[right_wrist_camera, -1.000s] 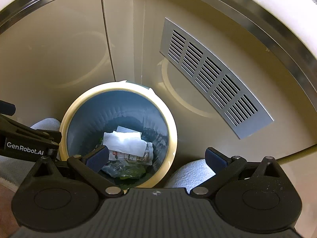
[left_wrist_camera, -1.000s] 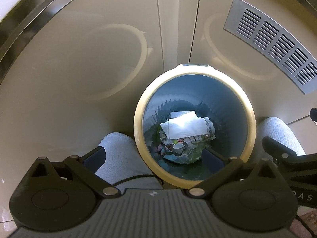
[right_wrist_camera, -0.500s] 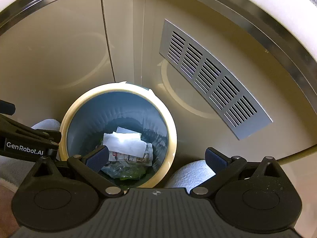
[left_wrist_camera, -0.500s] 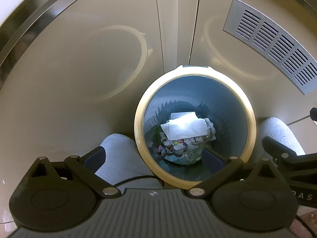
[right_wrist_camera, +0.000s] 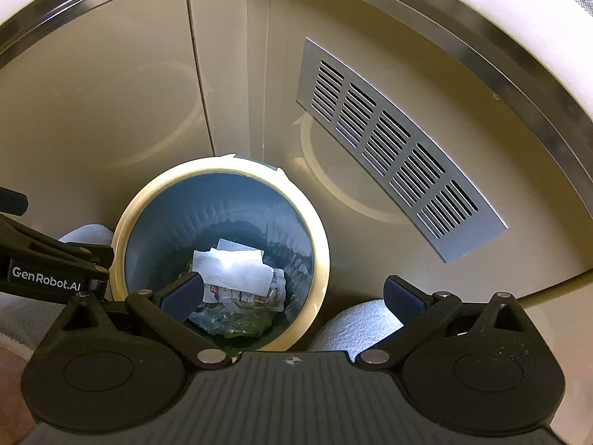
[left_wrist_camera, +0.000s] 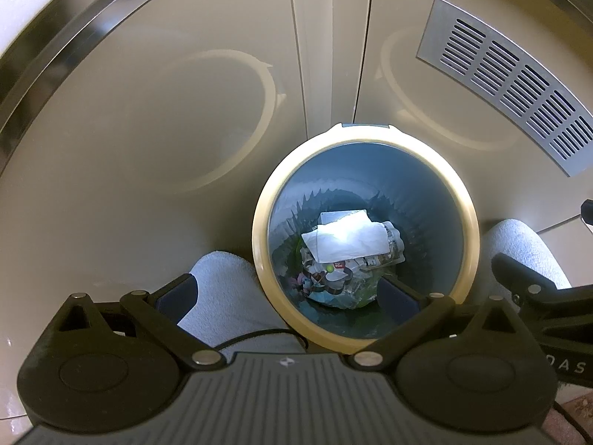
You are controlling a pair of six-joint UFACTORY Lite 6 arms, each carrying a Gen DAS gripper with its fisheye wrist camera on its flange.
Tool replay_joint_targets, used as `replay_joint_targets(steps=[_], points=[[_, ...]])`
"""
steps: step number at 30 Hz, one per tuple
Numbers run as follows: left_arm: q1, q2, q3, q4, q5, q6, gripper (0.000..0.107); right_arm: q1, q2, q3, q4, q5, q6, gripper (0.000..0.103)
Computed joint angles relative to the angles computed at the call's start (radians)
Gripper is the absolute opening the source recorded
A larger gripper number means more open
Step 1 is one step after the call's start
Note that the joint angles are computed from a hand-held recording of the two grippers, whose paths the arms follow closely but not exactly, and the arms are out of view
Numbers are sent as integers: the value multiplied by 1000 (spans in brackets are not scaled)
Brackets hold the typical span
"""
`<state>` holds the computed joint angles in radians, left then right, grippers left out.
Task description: Collect trash
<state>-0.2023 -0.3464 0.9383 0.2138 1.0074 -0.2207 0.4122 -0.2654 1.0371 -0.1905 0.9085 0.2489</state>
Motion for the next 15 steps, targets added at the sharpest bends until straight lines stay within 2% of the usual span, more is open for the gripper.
replay_joint_targets(steps=[15], points=[[8, -11, 2, 7, 0, 4, 103, 0, -6, 7, -2, 7, 6, 103]])
